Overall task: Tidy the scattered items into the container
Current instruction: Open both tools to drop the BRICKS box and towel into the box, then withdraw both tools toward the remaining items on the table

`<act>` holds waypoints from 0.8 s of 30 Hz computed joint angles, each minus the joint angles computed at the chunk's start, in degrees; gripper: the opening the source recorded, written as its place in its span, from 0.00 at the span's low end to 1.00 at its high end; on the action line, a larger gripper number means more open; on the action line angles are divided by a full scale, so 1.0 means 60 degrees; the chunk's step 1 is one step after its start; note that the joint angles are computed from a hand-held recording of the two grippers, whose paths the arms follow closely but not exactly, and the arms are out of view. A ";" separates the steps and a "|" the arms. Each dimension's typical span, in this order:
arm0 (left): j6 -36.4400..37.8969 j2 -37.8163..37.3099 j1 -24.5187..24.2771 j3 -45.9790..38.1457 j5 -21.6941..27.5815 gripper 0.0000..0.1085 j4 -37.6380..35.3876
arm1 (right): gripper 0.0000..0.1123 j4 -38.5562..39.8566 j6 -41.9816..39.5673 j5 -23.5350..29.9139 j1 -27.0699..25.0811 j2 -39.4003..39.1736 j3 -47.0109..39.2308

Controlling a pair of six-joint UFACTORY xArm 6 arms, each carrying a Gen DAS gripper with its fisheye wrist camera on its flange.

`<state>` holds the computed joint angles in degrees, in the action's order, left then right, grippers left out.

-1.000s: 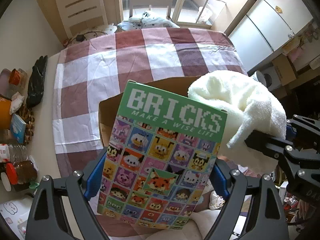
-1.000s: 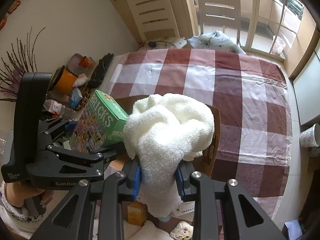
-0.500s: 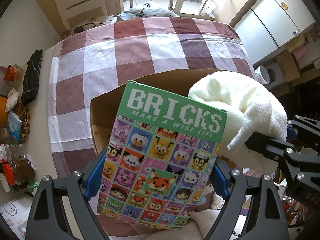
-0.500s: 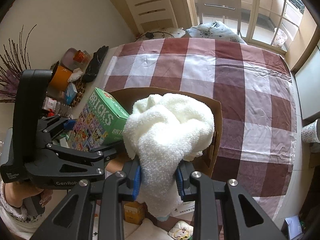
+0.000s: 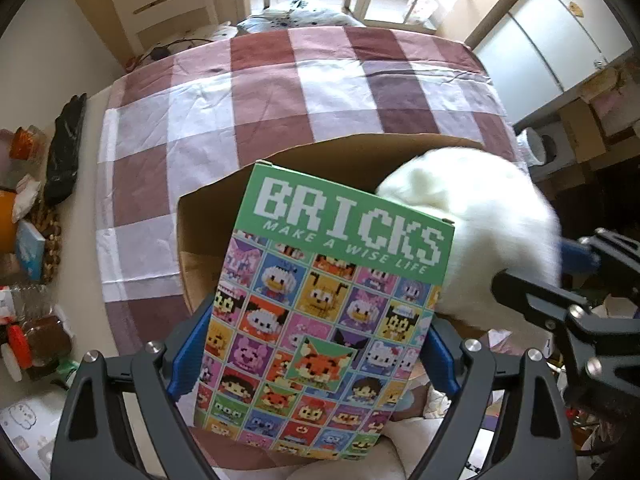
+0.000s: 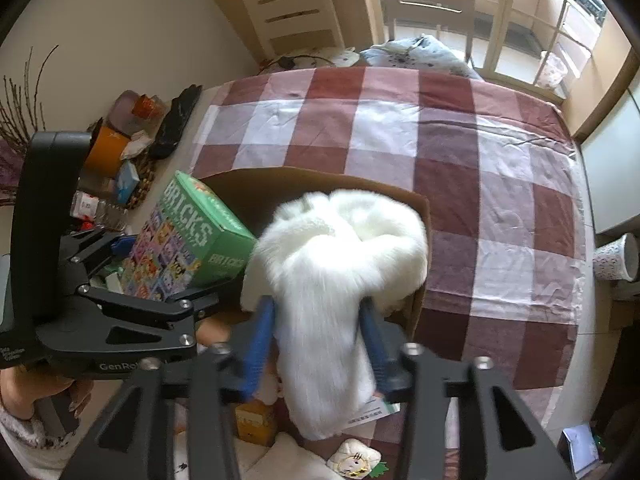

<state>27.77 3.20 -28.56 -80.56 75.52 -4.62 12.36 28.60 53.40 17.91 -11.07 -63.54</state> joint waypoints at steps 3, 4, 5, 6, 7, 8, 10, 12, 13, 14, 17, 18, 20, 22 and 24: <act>-0.0159 -0.0020 0.0020 -0.0046 0.0065 0.83 0.0157 | 0.56 -0.0247 0.0228 0.0073 -0.0030 -0.0054 -0.0052; -0.0166 -0.0049 0.0044 -0.0068 0.0087 0.83 0.0126 | 0.56 -0.0243 0.0280 0.0043 -0.0055 -0.0101 -0.0022; -0.0172 -0.0091 0.0059 -0.0076 0.0099 0.83 0.0102 | 0.56 -0.0217 0.0325 0.0005 -0.0080 -0.0143 0.0015; -0.0183 -0.0131 0.0072 -0.0092 0.0108 0.83 0.0083 | 0.56 -0.0181 0.0384 -0.0043 -0.0108 -0.0195 0.0071; -0.0171 -0.0162 0.0091 -0.0142 0.0134 0.83 0.0024 | 0.56 -0.0153 0.0447 -0.0087 -0.0132 -0.0250 0.0134; -0.0174 -0.0178 0.0099 -0.0183 0.0148 0.83 -0.0009 | 0.56 -0.0146 0.0501 -0.0101 -0.0147 -0.0286 0.0175; -0.0219 -0.0184 0.0084 -0.0269 0.0187 0.83 0.0006 | 0.56 -0.0152 0.0583 -0.0097 -0.0148 -0.0339 0.0233; -0.0193 -0.0192 0.0082 -0.0334 0.0249 0.83 -0.0046 | 0.56 -0.0181 0.0650 -0.0087 -0.0136 -0.0405 0.0292; -0.0194 -0.0219 0.0073 -0.0327 0.0251 0.83 -0.0046 | 0.56 -0.0208 0.0689 -0.0080 -0.0125 -0.0436 0.0312; -0.0194 -0.0258 0.0059 -0.0301 0.0234 0.83 -0.0029 | 0.56 -0.0241 0.0732 -0.0077 -0.0112 -0.0478 0.0339; -0.0185 -0.0385 0.0064 -0.0212 0.0222 0.83 -0.0050 | 0.56 -0.0331 0.0860 -0.0056 -0.0076 -0.0609 0.0408; -0.0181 -0.0443 0.0070 -0.0166 0.0213 0.83 -0.0058 | 0.56 -0.0375 0.0928 -0.0052 -0.0060 -0.0657 0.0432; -0.0150 -0.0613 0.0097 -0.0046 0.0213 0.83 -0.0050 | 0.56 -0.0480 0.1092 -0.0046 -0.0011 -0.0838 0.0547; -0.0112 -0.0833 0.0149 0.0123 0.0204 0.83 -0.0064 | 0.56 -0.0616 0.1322 -0.0038 0.0078 -0.1051 0.0680; -0.0053 -0.1140 0.0227 0.0393 0.0185 0.83 -0.0088 | 0.56 -0.0750 0.1564 -0.0029 0.0192 -0.1323 0.0868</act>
